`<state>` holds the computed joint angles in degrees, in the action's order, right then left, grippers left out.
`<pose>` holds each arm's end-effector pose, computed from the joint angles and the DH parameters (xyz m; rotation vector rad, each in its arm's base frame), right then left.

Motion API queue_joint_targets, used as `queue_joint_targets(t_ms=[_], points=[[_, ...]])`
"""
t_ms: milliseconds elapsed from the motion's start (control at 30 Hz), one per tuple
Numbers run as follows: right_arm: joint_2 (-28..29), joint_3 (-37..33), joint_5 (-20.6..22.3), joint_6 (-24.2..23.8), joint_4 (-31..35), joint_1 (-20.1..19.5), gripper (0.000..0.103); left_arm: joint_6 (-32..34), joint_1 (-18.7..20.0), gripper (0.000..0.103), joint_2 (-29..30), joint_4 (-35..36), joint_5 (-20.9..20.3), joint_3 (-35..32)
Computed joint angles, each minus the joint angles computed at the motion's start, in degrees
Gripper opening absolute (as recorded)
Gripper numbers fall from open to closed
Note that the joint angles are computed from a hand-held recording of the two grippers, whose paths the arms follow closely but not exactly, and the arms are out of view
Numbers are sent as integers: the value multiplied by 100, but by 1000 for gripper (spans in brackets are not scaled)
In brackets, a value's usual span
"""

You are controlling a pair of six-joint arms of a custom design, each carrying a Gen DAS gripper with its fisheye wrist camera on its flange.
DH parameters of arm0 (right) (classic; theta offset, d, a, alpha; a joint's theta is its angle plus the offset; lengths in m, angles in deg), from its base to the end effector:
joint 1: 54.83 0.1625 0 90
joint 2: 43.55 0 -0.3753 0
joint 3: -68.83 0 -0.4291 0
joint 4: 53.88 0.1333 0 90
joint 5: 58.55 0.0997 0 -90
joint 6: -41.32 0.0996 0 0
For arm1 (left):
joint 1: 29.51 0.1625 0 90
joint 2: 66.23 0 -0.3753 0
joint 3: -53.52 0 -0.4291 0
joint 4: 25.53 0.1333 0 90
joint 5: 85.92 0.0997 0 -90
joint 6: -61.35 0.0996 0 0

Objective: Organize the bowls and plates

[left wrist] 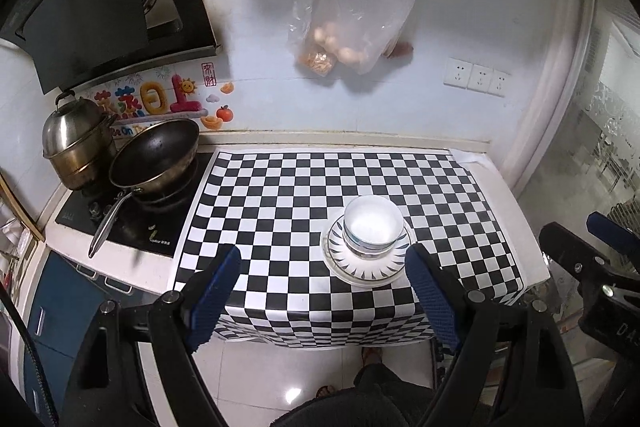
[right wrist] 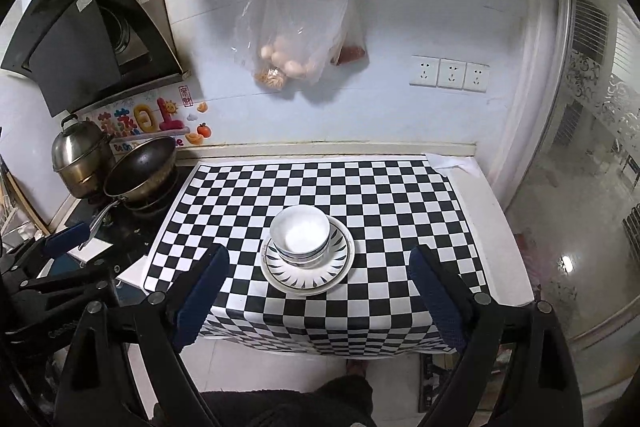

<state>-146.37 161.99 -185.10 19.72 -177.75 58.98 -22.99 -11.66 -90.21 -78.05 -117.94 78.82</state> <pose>0.2563 -0.3975 0.6111 0.6237 -2.2965 0.9568 -0.7105 -0.4575 0.2015 0.1853 2.1410 -0.9928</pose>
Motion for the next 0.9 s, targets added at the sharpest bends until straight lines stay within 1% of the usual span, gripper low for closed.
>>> queue_joint_targets(t_ms=[333, 900], points=[[44, -52, -54, -5, 4, 9, 94, -208, -37, 84, 6, 193, -57, -64], [9, -64, -129, -32, 61, -153, 94, 82, 10, 84, -34, -204, -291, 96]])
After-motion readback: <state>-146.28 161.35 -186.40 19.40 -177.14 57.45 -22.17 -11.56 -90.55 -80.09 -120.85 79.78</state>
